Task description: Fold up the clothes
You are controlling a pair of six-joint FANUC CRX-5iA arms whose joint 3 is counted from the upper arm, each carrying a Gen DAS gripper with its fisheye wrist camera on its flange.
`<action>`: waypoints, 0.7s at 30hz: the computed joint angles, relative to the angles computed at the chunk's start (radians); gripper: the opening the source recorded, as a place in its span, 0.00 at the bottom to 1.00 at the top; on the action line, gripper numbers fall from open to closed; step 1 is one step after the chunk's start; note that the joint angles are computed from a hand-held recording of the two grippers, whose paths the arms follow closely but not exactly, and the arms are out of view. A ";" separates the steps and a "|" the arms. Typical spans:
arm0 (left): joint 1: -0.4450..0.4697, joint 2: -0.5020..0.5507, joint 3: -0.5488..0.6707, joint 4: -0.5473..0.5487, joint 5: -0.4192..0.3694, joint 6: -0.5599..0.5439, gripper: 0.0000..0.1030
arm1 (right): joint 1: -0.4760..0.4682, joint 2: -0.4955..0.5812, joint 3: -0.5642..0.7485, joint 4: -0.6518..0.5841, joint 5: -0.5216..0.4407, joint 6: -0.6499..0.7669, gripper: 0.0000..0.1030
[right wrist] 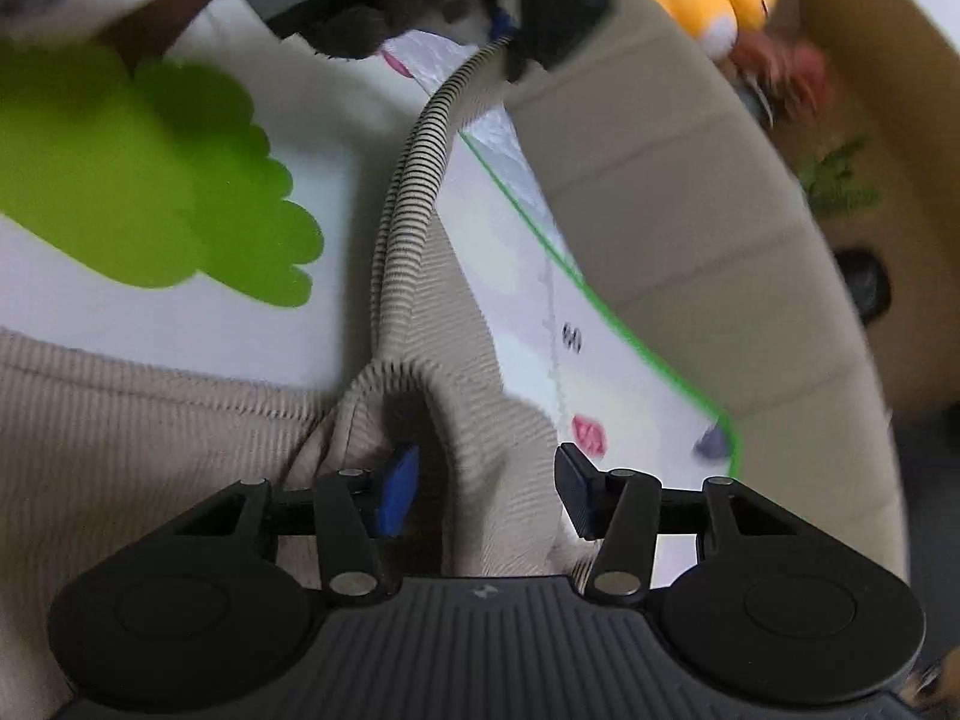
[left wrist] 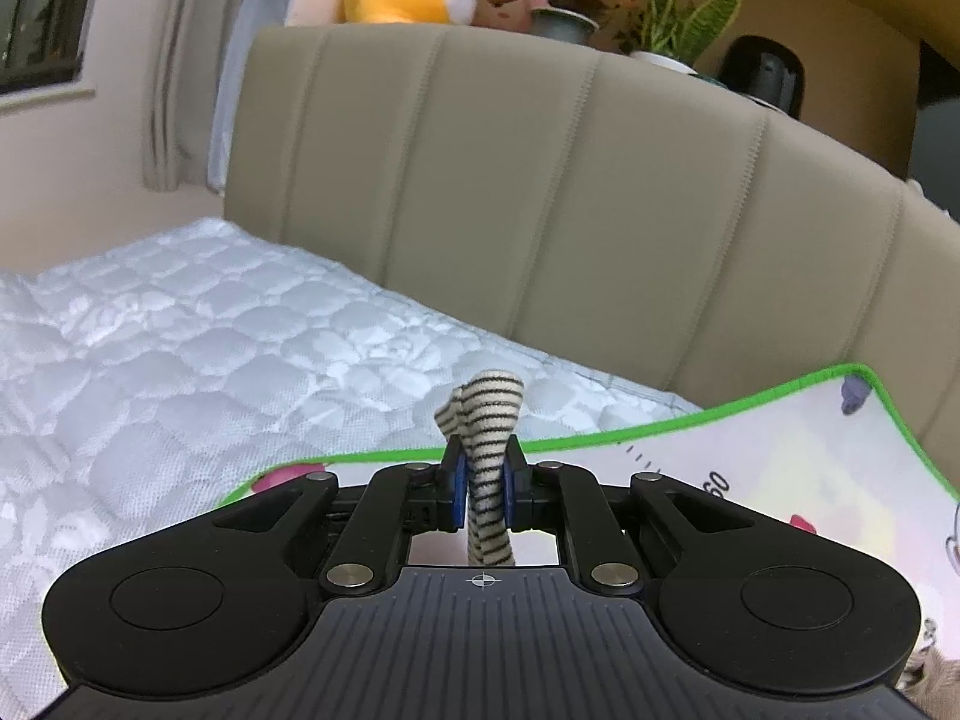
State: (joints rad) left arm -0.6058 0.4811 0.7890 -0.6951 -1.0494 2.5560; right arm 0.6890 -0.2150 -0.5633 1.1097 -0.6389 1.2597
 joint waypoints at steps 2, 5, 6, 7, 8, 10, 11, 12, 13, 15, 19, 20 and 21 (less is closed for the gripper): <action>-0.011 0.007 0.005 -0.017 -0.004 -0.027 0.11 | 0.007 0.050 0.082 -0.124 -0.023 -0.012 0.09; -0.015 0.002 -0.006 -0.029 -0.004 -0.039 0.11 | -0.044 0.047 0.160 -0.198 -0.010 -0.210 0.08; -0.013 -0.002 -0.010 -0.032 -0.008 -0.035 0.11 | -0.076 0.024 0.165 -0.191 -0.001 -0.302 0.08; -0.010 -0.006 -0.013 -0.031 -0.013 -0.029 0.11 | -0.112 -0.003 0.168 -0.183 0.000 -0.401 0.08; -0.005 -0.010 -0.019 -0.025 -0.014 -0.020 0.12 | -0.152 -0.040 0.154 -0.163 -0.005 -0.512 0.08; 0.003 -0.012 -0.019 -0.017 -0.027 0.000 0.13 | -0.238 -0.105 0.141 -0.142 -0.027 -0.714 0.08; 0.003 -0.009 -0.013 -0.016 -0.037 0.009 0.14 | -0.282 -0.140 0.125 -0.122 -0.052 -0.807 0.08; 0.003 -0.004 -0.005 -0.017 -0.049 0.018 0.16 | -0.320 -0.168 0.107 -0.103 -0.083 -0.879 0.08; 0.002 0.001 0.003 -0.021 -0.060 0.030 0.17 | -0.355 -0.189 0.093 -0.098 -0.120 -0.933 0.08; -0.005 0.011 0.019 -0.038 -0.080 0.058 0.19 | -0.423 -0.221 0.068 -0.121 -0.183 -1.020 0.08; -0.016 0.020 0.031 -0.070 -0.102 0.073 0.28 | -0.524 -0.252 0.023 -0.213 -0.232 -1.058 0.18; -0.020 0.019 0.032 -0.079 -0.108 0.073 0.36 | -0.538 -0.253 0.018 -0.240 -0.253 -1.060 0.18; -0.027 0.020 0.036 -0.094 -0.122 0.079 0.49 | -0.545 -0.253 0.011 -0.259 -0.266 -1.074 0.18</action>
